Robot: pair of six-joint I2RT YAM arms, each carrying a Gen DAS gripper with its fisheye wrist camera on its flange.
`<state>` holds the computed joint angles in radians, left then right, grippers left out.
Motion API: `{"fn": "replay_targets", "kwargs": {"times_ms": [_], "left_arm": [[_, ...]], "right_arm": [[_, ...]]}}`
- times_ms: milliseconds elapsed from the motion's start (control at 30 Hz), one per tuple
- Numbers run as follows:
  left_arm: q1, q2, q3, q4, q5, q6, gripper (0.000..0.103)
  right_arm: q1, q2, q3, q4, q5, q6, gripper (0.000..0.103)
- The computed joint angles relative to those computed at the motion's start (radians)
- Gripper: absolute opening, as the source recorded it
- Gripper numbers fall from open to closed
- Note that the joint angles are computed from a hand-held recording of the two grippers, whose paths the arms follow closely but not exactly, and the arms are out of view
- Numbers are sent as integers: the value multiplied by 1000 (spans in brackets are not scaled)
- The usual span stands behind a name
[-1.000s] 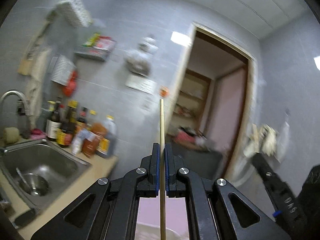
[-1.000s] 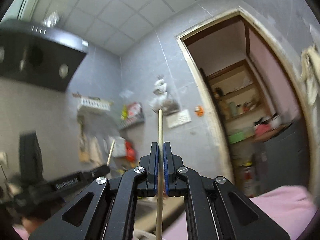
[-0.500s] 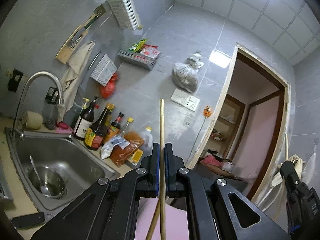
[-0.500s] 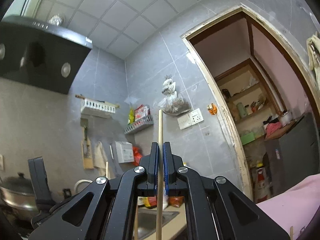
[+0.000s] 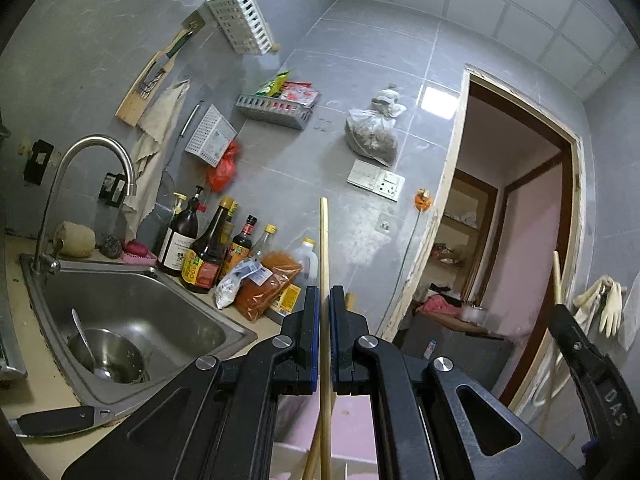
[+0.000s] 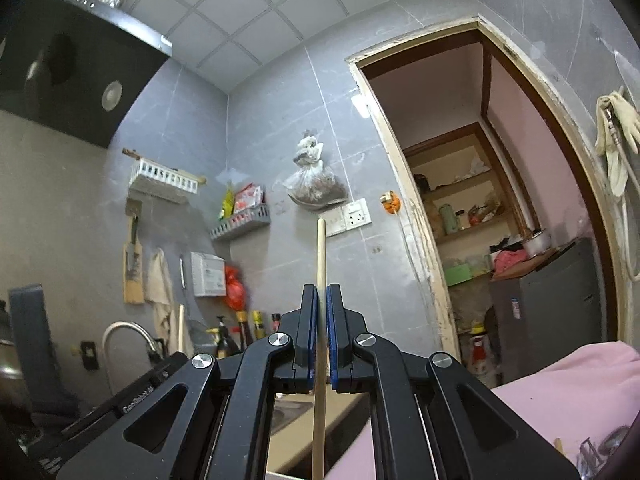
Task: Organize utensils
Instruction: 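Lift both chopsticks upright and carry them toward the white holder, then lower the chopstick into the holder and open the left tool while the right tool releases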
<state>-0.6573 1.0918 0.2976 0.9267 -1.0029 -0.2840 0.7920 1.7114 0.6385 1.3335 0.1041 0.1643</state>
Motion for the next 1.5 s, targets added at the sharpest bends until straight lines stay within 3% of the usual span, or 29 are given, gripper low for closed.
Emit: {"fn": "replay_targets", "kwargs": {"times_ms": [133, 367, 733, 1000, 1233, 1433, 1500], "left_arm": [[-4, 40, 1, -24, 0, -49, 3], [-43, 105, 3, 14, -25, -36, 3], [-9, 75, -7, -50, 49, -125, 3], [24, 14, -11, -153, 147, -183, 3], [22, -68, 32, -339, 208, -234, 5], [-50, -104, 80, -440, 166, -218, 19], [-97, -115, 103, -488, 135, -214, 25]], "right_arm": [[0, 19, 3, -2, 1, -9, 4], [-3, 6, -6, -5, -32, -2, 4], [-26, -9, 4, -47, -98, 68, 4], [-29, -56, -16, -85, -117, 63, 4], [-76, -172, -63, -171, -158, 57, 5], [-151, -287, -117, -261, -203, 50, 11], [-188, -330, -135, -300, -227, 52, 19]]}}
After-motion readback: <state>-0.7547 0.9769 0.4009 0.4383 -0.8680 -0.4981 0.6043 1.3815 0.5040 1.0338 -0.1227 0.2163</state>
